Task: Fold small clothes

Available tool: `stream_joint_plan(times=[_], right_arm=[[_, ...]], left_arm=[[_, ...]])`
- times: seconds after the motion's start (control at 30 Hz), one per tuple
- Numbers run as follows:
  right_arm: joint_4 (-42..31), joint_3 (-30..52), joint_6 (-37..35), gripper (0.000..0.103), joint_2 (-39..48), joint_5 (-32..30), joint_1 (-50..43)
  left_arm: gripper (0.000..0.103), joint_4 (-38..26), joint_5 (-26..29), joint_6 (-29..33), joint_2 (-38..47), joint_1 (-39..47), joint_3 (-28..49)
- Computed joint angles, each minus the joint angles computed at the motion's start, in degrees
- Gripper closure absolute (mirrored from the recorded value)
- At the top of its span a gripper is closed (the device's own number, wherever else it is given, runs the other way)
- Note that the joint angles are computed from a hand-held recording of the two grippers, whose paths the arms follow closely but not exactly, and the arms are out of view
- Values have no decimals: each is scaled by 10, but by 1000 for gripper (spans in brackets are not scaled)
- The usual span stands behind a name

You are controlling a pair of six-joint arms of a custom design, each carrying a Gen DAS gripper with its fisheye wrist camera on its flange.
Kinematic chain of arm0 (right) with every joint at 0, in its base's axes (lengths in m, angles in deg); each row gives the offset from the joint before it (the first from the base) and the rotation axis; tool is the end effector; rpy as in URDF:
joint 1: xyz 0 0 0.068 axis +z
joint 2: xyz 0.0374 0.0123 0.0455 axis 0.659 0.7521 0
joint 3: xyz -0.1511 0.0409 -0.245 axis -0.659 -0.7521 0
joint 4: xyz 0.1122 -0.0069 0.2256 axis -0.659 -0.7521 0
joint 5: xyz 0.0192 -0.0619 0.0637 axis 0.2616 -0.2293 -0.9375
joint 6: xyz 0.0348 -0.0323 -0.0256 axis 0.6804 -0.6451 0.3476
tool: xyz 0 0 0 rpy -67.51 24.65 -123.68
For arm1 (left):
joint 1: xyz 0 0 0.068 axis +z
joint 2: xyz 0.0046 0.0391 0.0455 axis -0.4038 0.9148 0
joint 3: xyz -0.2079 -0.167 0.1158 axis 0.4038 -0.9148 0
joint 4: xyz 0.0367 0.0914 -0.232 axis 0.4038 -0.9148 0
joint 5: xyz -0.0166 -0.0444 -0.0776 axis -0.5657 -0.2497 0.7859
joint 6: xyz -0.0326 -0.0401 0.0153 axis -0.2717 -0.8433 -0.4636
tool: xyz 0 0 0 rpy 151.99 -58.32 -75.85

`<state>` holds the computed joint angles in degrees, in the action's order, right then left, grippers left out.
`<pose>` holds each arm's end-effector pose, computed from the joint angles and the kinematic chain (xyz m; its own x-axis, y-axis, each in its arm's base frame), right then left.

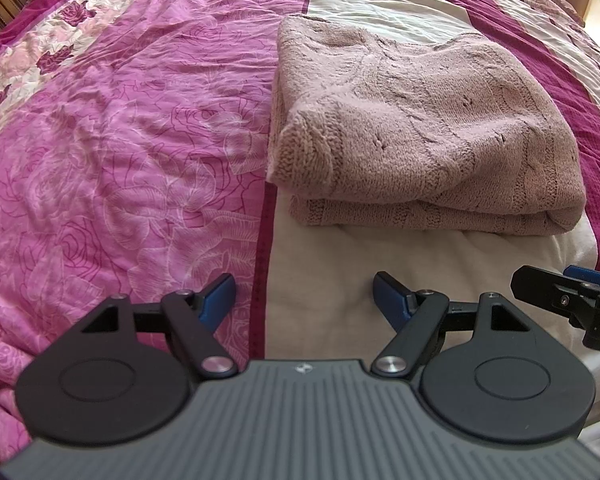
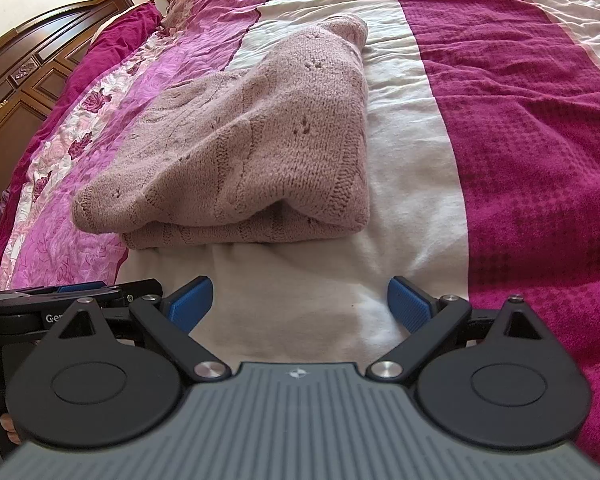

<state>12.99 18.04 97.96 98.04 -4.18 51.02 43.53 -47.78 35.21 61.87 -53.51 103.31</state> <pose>0.1081 0.0198 0.1589 -0.7046 0.4394 -0.5572 0.2345 0.8853 0.4016 0.2338 -0.1288 0.1765 -0.7839 0.2787 -0.5548 0.3281 0.9446 0.0110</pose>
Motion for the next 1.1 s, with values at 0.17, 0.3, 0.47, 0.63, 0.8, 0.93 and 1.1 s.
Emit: stream_joint_plan(times=[0.17,0.3,0.47,0.63,0.8,0.93,1.1], right_arm=[[0,0,1,5,1,1,2],[0,0,1,5,0,1,2],[0,0,1,5,1,2,3],[0,0,3,5,1,4,5],[1,0,3,5,2,4,5],[0,0,3,4,1,4,6],[1,0,4,4,1,5,7]], left_arm=[[26,0,0,0,0,0,0],[26,0,0,-1,0,0,0],[26,0,0,0,0,0,0],[26,0,0,0,0,0,0],[26,0,0,0,0,0,0],[26,0,0,0,0,0,0],[26,0,-1,0,0,0,0]])
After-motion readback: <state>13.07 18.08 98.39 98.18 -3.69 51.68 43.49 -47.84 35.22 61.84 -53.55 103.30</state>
